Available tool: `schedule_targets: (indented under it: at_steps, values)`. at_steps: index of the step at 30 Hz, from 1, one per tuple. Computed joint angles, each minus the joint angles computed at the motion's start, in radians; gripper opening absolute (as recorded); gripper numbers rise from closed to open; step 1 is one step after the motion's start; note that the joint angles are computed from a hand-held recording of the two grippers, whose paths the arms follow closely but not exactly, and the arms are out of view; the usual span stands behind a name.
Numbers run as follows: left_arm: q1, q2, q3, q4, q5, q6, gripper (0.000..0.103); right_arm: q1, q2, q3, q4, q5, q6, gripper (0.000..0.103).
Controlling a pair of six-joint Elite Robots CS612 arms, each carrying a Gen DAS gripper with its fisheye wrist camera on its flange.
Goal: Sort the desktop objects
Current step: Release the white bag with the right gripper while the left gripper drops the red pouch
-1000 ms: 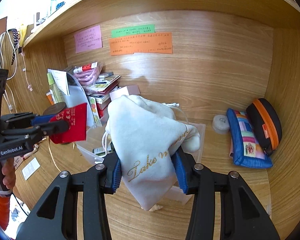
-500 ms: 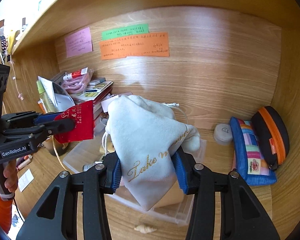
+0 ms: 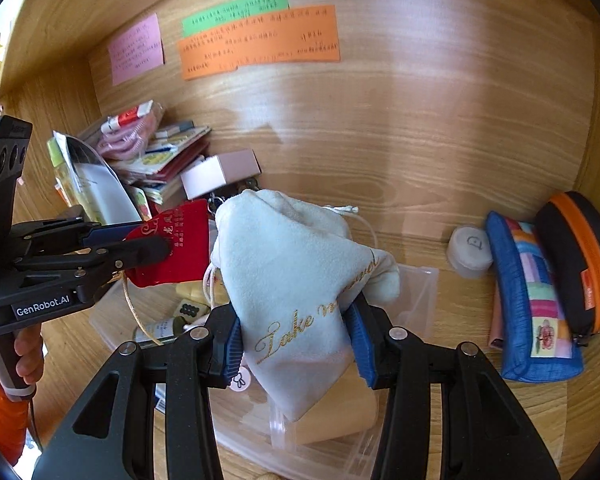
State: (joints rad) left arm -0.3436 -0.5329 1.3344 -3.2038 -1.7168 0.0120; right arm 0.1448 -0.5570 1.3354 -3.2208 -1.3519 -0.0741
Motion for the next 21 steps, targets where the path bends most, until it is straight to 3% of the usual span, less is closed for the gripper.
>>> schedule_targets:
  at_steps: [11, 21]
  values:
    - [0.002, 0.028, -0.035, 0.058, -0.016, 0.012, 0.029, 0.002, 0.022, -0.031, 0.06, -0.001, -0.016, 0.042]
    - [-0.007, 0.041, -0.052, 0.114, -0.005, 0.045, 0.031, 0.013, 0.034, -0.048, 0.112, -0.062, -0.05, 0.043]
